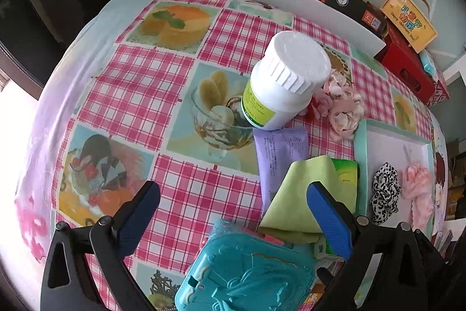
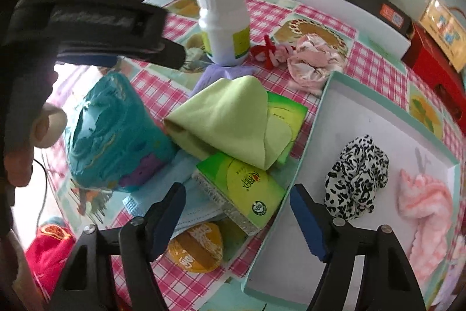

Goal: Organize soft objects
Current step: 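Grasp the green barcode pack with the right tool and carry to tray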

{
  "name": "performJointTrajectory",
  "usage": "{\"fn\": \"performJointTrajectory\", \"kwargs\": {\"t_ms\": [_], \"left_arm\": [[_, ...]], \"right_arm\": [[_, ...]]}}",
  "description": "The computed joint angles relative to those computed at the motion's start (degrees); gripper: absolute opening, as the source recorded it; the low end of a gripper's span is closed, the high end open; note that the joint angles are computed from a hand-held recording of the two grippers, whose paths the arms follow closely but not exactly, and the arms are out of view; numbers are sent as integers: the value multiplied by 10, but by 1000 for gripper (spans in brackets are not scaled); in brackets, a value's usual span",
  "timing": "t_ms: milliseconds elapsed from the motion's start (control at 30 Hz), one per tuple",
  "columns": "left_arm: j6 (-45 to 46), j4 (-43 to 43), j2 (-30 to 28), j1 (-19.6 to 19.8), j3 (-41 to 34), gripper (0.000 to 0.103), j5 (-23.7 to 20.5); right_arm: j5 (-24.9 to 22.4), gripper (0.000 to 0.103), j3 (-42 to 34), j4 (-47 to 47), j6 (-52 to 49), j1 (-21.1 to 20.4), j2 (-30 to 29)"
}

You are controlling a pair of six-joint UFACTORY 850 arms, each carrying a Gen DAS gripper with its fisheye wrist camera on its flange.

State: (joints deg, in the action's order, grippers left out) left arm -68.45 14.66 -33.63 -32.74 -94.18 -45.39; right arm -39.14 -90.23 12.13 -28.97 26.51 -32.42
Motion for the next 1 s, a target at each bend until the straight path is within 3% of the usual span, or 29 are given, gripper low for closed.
{"fn": "performJointTrajectory", "kwargs": {"t_ms": [200,433,533,833,933,1000], "left_arm": [[-7,2,1,0,2,100,1],[-3,-6,3,1,3,100,10],[-4,-6,1,1,2,100,9],[-11,-1,3,0,2,100,11],[-9,0,1,-1,-2,100,9],[-8,1,1,-1,-2,100,10]], "right_arm": [[31,61,14,-50,12,13,5],[49,60,25,-106,27,27,3],[57,55,28,-114,35,27,3],[47,43,14,-30,1,7,-1],[25,36,1,23,-17,-5,-8],[16,23,-3,49,-24,-13,-10]]}}
